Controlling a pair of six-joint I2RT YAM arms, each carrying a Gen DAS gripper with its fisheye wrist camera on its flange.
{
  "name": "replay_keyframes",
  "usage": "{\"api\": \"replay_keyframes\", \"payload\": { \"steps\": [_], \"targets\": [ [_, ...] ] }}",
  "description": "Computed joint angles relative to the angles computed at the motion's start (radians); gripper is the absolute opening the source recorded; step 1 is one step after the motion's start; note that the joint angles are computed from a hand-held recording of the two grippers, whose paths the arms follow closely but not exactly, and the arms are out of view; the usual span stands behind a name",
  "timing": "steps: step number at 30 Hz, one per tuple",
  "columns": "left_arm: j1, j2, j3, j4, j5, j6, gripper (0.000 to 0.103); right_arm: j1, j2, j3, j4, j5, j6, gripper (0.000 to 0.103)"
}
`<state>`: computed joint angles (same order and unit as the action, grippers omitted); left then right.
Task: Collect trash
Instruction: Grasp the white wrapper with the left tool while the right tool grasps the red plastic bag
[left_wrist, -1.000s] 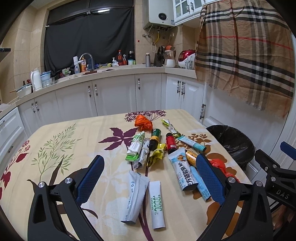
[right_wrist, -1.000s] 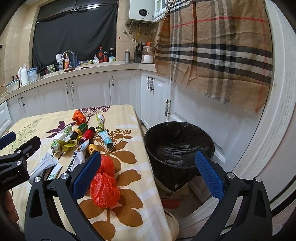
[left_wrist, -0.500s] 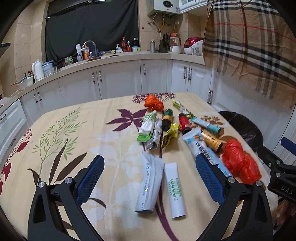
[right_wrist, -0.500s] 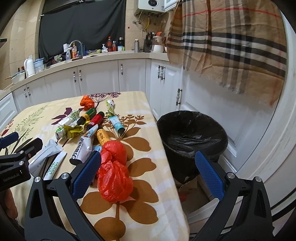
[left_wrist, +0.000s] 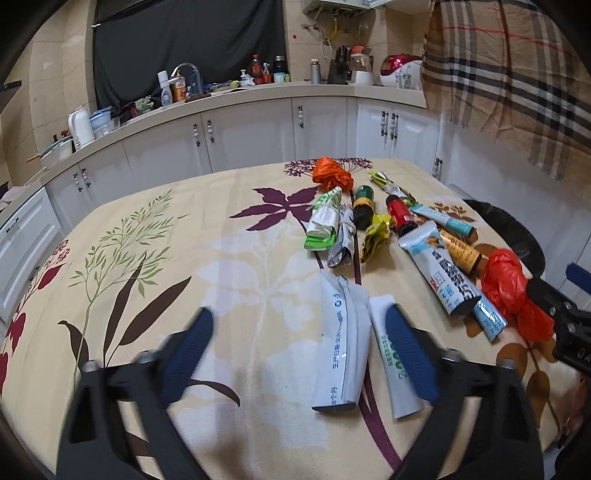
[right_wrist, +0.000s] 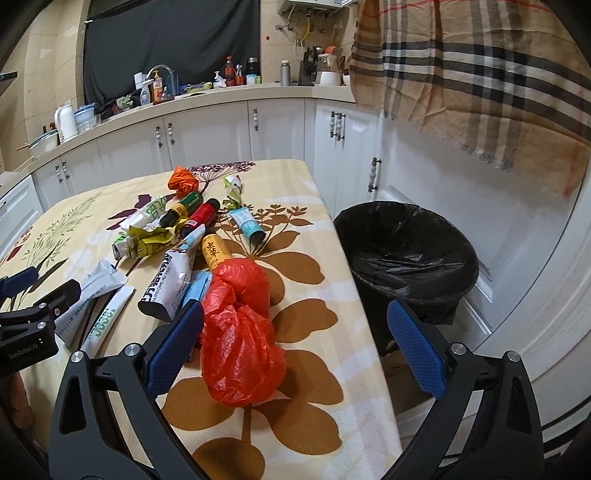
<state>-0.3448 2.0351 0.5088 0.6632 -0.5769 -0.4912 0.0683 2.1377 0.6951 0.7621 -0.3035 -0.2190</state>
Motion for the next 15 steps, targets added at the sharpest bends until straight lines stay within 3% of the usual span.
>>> {"api": "replay_keyframes", "payload": {
  "steps": [2,11,15],
  "targets": [
    [0.007,0.011,0.009,-0.011,0.027,0.008,0.066,0.004,0.007,0.019,-0.030,-0.007,-0.006,0.084],
    [0.010,0.005,-0.009,0.015,0.084,0.009,0.065,0.019,0.015,0.031,-0.049,-0.023,-0.015,0.079],
    [0.014,0.011,-0.014,0.015,0.103,0.002,0.049,0.022,0.012,0.028,-0.057,-0.033,-0.024,0.071]
  ]
}}
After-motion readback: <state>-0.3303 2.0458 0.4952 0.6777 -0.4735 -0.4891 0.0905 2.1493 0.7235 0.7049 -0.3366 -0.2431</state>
